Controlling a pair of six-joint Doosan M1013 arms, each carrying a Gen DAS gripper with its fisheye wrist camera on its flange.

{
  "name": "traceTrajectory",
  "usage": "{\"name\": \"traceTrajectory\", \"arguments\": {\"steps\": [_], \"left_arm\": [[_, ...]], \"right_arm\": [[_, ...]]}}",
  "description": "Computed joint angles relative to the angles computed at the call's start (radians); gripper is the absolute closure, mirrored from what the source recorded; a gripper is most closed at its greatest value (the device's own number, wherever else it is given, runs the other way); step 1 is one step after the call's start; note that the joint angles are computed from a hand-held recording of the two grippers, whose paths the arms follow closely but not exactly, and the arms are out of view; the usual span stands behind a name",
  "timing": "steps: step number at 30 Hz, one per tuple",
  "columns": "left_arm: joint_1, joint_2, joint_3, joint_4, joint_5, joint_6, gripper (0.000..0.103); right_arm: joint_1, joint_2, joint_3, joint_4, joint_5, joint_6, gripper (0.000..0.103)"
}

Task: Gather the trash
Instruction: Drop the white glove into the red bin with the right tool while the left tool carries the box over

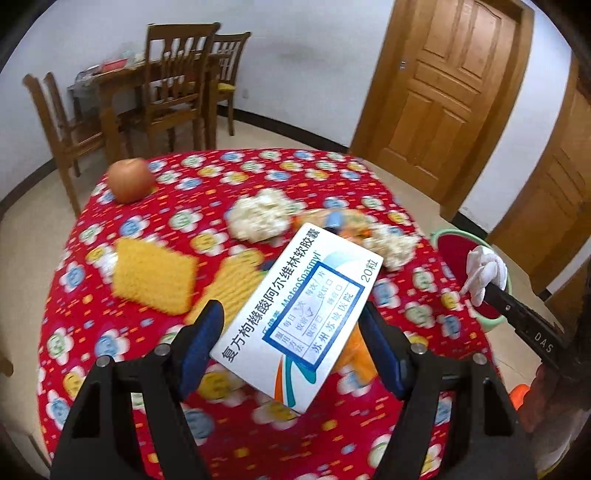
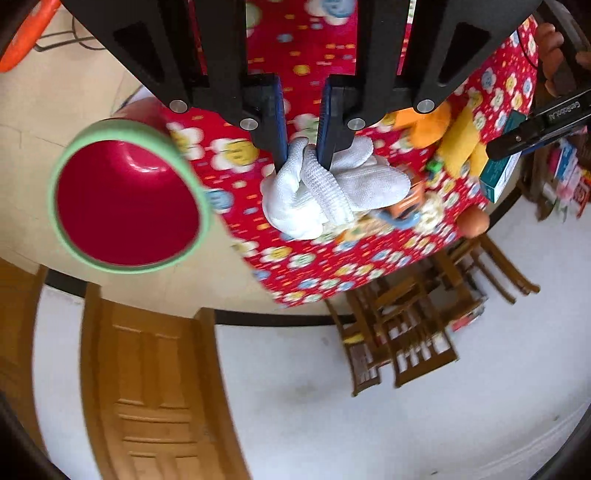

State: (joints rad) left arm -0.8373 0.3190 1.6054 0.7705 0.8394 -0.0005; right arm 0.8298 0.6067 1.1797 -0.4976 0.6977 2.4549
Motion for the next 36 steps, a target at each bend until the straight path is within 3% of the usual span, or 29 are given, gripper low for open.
{"name": "traceTrajectory", "arguments": {"steps": [13,25,35,36], "left_arm": [[0.012,0.140,-0.223,-0.100,-0.023,0.248,0.028],[0.024,0.271,-0.412,-0.212,-0.002,0.448,0.028],[0.027,0.367,-0.545,-0.310,0.024,0.595,0.028],[0.027,0.374,-0.555,-0.317,0.026,0.608,0.028]], "right_arm": [[-0.052,-0.043,0.062,-0.184,0.101,0.233,0.088],[-0.115,-0.031,0.077,-0.165,0.158,0.281,0.087],[-0.144,-0.046,0.113,-0.174,0.123,0.314,0.071],[-0.145,-0.048,0.117,-0.179,0.119,0.323,0.065]]}}
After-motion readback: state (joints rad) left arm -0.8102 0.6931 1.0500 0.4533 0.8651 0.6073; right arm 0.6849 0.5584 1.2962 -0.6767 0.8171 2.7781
